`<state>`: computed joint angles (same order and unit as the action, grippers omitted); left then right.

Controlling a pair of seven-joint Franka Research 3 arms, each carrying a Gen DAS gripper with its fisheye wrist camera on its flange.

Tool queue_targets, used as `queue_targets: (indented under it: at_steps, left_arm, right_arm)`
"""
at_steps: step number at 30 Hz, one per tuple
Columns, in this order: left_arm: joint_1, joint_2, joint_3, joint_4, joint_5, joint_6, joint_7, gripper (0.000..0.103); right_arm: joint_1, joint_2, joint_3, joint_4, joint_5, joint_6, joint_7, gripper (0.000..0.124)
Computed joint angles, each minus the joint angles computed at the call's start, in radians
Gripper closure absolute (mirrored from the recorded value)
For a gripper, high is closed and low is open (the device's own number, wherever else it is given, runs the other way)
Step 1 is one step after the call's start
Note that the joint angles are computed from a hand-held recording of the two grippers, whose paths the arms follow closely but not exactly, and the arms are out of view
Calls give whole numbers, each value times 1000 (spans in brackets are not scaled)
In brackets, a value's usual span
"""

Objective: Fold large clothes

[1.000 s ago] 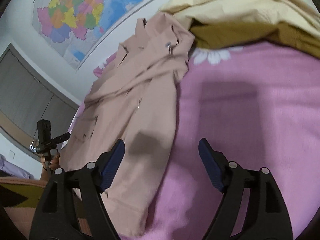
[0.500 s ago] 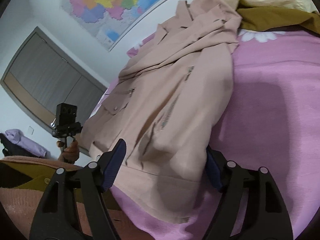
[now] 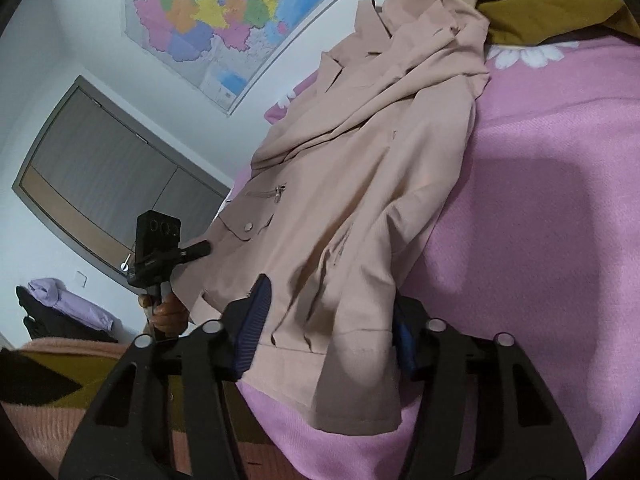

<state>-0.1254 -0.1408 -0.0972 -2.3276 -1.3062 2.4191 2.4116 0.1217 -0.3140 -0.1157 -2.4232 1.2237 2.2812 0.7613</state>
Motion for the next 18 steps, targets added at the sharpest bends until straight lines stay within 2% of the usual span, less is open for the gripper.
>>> queue_targets:
  at_steps: [1,2,3,4,8,11,13,18]
  left_arm:
    - [3,14,2,9,12,-14,-38,81]
    - [6,21,3,12,10,-17,-58,86]
    - [9,20,3,9,-5,-14,-71,94]
    - [12,13,5,5,-20,-16,-64,97]
    - [20,-73,22,-36,-95,-17,-3,101]
    - [17,-169,50,-77,-143,-34,64,102]
    - [16,-245,60,-111,-151,-12,96,102]
    - [1,-380,112,-184,-152,-44,115,102]
  right_arm:
    - [3,12,-2,6,10,-9,10,99]
    - [4,20,-8,7,40,-22,13,109]
    - [4,21,-19,4,82,-44,3,113]
    - [1,7,-19,-5,106,-40,-9,113]
    - [-5,-130,-22,-58,210,-11,-76,116]
    - [8,-233,-23,-87,227,19,-99,117]
    - [21,-297,-25,-103,224,30,-104,117]
    - [63,-440,-37,-160,239,34,-133,117]
